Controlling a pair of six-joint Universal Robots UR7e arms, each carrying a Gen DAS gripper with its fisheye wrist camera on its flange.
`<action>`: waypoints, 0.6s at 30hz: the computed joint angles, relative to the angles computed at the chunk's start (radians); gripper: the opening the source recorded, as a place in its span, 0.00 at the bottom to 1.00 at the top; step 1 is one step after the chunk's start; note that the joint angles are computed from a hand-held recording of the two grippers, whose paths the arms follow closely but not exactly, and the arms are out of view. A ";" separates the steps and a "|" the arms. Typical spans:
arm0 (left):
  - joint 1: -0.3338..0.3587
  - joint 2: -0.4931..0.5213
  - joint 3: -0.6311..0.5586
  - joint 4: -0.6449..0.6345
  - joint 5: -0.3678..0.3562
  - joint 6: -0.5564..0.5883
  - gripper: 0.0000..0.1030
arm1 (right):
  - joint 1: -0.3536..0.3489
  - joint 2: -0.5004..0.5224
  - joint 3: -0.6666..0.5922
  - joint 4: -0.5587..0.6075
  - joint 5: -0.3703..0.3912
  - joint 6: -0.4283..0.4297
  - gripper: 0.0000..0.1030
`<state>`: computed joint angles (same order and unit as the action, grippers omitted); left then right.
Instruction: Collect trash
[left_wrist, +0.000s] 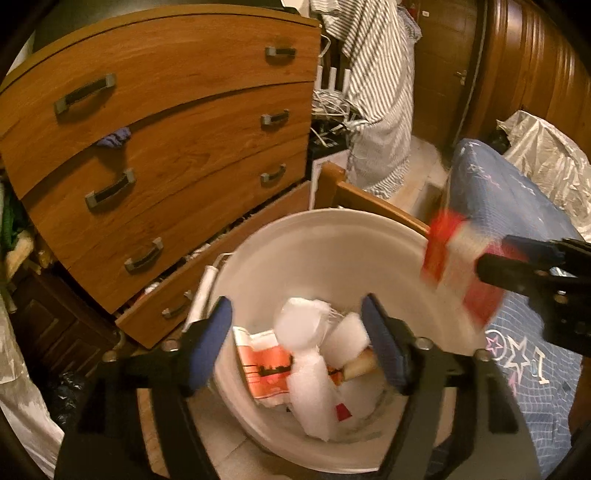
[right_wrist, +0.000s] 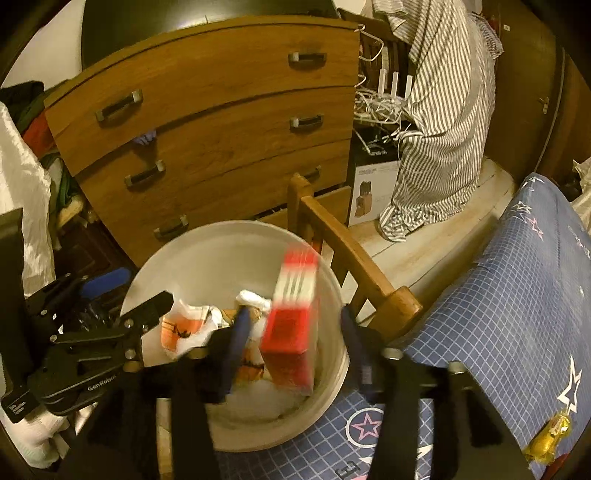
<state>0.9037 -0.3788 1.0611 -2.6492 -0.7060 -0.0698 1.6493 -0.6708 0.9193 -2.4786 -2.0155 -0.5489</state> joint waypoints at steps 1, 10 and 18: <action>0.001 -0.003 0.004 -0.001 -0.001 -0.004 0.68 | -0.001 -0.004 0.006 -0.003 0.003 0.003 0.52; -0.034 -0.067 0.131 -0.184 0.027 0.038 0.85 | 0.004 -0.176 0.290 -0.252 0.124 -0.055 0.66; -0.164 -0.129 0.376 -0.776 0.162 0.269 0.95 | -0.006 -0.444 0.764 -0.687 0.278 -0.134 0.86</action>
<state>0.7393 -0.5075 1.4374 -3.4256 -0.5440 0.1988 1.6435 -1.1144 1.6833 -3.1652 -1.7376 -0.6831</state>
